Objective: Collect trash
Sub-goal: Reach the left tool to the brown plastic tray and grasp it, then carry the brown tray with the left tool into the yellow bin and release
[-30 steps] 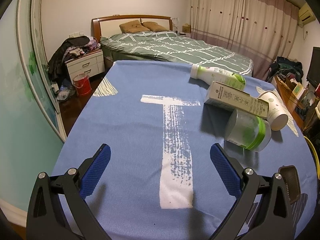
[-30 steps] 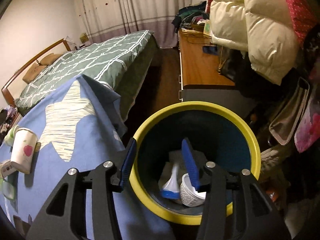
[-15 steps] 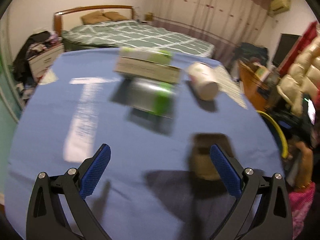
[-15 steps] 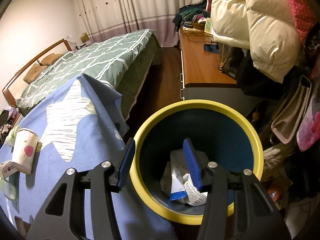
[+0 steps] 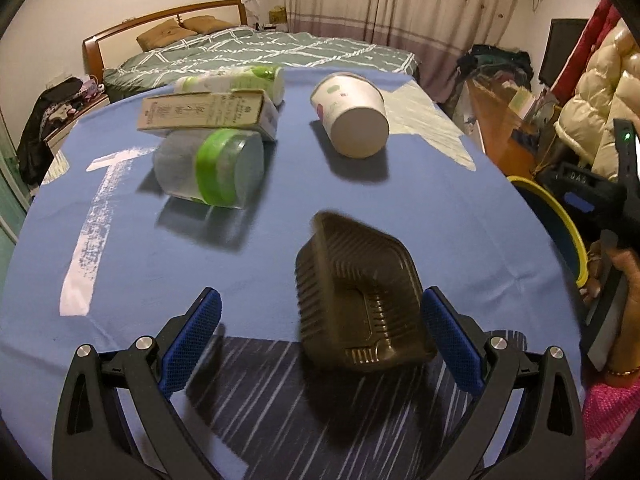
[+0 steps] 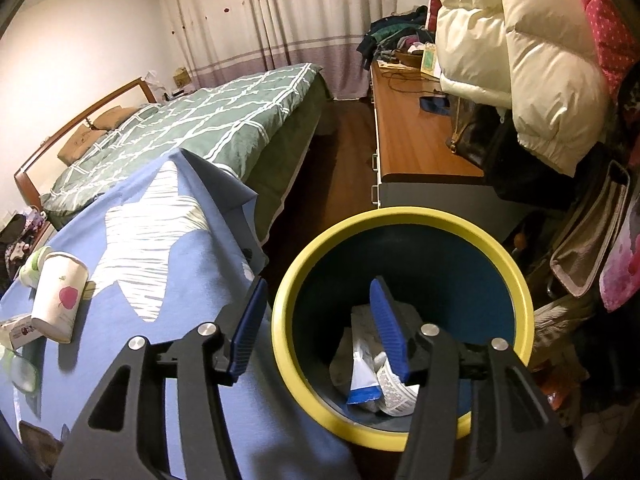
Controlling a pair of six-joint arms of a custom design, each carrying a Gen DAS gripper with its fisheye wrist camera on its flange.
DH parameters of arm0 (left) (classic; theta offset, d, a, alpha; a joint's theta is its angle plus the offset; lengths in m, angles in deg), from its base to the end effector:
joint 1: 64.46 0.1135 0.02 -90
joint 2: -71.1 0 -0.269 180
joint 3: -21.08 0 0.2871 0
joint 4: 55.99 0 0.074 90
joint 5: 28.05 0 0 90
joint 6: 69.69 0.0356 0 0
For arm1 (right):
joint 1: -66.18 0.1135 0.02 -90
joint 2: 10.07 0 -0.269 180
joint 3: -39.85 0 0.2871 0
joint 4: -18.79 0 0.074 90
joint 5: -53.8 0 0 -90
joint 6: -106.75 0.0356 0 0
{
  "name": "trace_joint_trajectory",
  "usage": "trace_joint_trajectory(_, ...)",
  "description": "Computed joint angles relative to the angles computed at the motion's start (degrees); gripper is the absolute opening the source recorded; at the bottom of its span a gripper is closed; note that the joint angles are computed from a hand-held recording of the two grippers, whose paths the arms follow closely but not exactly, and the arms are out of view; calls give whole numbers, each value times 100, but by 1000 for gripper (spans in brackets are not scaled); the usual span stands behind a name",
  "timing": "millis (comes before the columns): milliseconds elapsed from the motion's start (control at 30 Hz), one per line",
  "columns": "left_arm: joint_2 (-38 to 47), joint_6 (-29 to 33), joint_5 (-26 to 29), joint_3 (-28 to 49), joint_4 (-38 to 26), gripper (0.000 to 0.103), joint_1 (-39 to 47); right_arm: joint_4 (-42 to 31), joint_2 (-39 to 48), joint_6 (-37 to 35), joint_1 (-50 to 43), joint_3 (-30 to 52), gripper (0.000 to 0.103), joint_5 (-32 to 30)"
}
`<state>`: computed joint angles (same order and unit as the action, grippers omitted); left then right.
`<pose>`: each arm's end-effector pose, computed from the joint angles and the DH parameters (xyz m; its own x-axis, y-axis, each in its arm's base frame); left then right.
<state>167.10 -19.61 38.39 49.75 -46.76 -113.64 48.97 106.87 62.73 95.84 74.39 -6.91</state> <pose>0.1514 -0.1535 0.0256 -0.7822 0.0057 -0.6230 0.0700 0.9944 -0.0789 0.2208 0.1057 -0.0143 -0.6003 0.3799 -0.7038 0.3750 0.9110 0.1718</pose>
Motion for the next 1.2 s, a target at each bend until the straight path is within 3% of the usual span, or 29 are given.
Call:
trace_joint_trajectory(367, 46, -14, -187, 204, -312, 98, -226, 210, 58, -75, -25, -20, 53, -152)
trace_joint_trajectory(600, 421, -37, 20, 360, -234, 98, 8, 278, 77, -134, -54, -22, 54, -234)
trace_joint_trajectory(633, 429, -39, 21, 352, -199, 97, 40, 290, 79, -136, -52, -27, 54, -241)
trace_joint_trajectory(800, 377, 2, -81, 310, -192, 69, 128, 361, 98, -142, -65, -45, 54, -271)
trace_joint_trajectory(1033, 2, 55, -67, 307, -422, 68, 16, 603, 51, -375, 117, -243, 54, -159)
trace_joint_trajectory(1200, -35, 222, -176, 808, -826, 68, -331, 1248, -122, -721, -213, -863, 54, -569)
